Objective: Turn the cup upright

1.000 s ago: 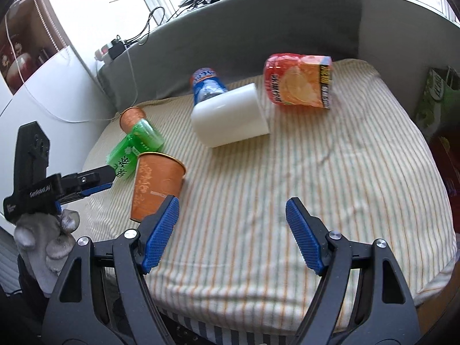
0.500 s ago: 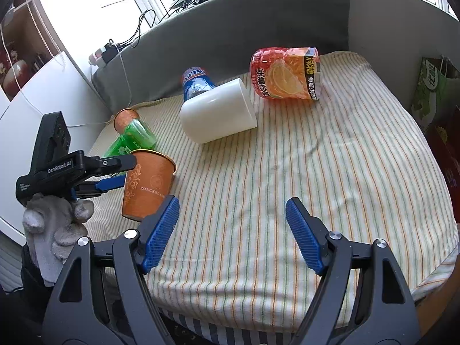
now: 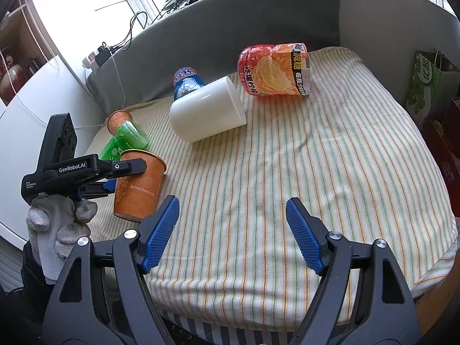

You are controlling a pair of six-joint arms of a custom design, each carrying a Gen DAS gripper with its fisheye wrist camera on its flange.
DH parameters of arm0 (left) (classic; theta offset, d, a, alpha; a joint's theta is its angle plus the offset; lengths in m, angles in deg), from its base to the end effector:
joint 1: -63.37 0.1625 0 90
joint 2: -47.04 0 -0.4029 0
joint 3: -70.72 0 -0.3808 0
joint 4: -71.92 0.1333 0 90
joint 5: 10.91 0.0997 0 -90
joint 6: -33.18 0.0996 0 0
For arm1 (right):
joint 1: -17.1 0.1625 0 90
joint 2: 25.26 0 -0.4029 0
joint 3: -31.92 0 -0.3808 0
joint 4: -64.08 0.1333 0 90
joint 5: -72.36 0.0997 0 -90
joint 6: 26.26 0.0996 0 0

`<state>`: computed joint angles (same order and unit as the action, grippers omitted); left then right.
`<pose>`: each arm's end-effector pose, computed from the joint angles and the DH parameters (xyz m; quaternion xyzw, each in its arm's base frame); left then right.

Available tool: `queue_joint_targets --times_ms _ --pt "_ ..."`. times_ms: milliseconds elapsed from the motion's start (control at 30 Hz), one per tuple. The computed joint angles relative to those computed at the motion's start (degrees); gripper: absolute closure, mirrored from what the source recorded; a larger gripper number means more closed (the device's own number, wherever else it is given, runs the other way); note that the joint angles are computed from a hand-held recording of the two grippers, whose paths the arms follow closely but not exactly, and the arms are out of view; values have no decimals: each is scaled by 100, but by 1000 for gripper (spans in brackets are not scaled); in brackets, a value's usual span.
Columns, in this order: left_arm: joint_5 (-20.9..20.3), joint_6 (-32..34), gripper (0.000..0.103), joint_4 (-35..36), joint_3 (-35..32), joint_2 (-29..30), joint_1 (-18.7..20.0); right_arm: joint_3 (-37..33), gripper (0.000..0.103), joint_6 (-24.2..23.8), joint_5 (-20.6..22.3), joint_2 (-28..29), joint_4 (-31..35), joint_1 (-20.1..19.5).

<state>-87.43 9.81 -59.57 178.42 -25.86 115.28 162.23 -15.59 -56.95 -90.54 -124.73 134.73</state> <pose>-0.2108 -0.5227 0.2457 0.1202 0.9841 -0.1097 0.0711 0.2732 -0.3705 0.1747 0.0362 -0.9057 0.3640 0.2143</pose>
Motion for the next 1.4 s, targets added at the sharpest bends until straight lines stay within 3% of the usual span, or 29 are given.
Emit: queue_joint_targets --times_ms 267,800,1400 --pt "299 198 36 -222 129 -86 -160 -5 24 -21 35 18 -6 -15" --pt "1455 915 37 -1058 582 -167 -764 -53 24 -10 58 117 4 -21" --pt "2264 1504 37 -1692 974 -46 -1121 -39 24 -60 -20 75 -28 -9"
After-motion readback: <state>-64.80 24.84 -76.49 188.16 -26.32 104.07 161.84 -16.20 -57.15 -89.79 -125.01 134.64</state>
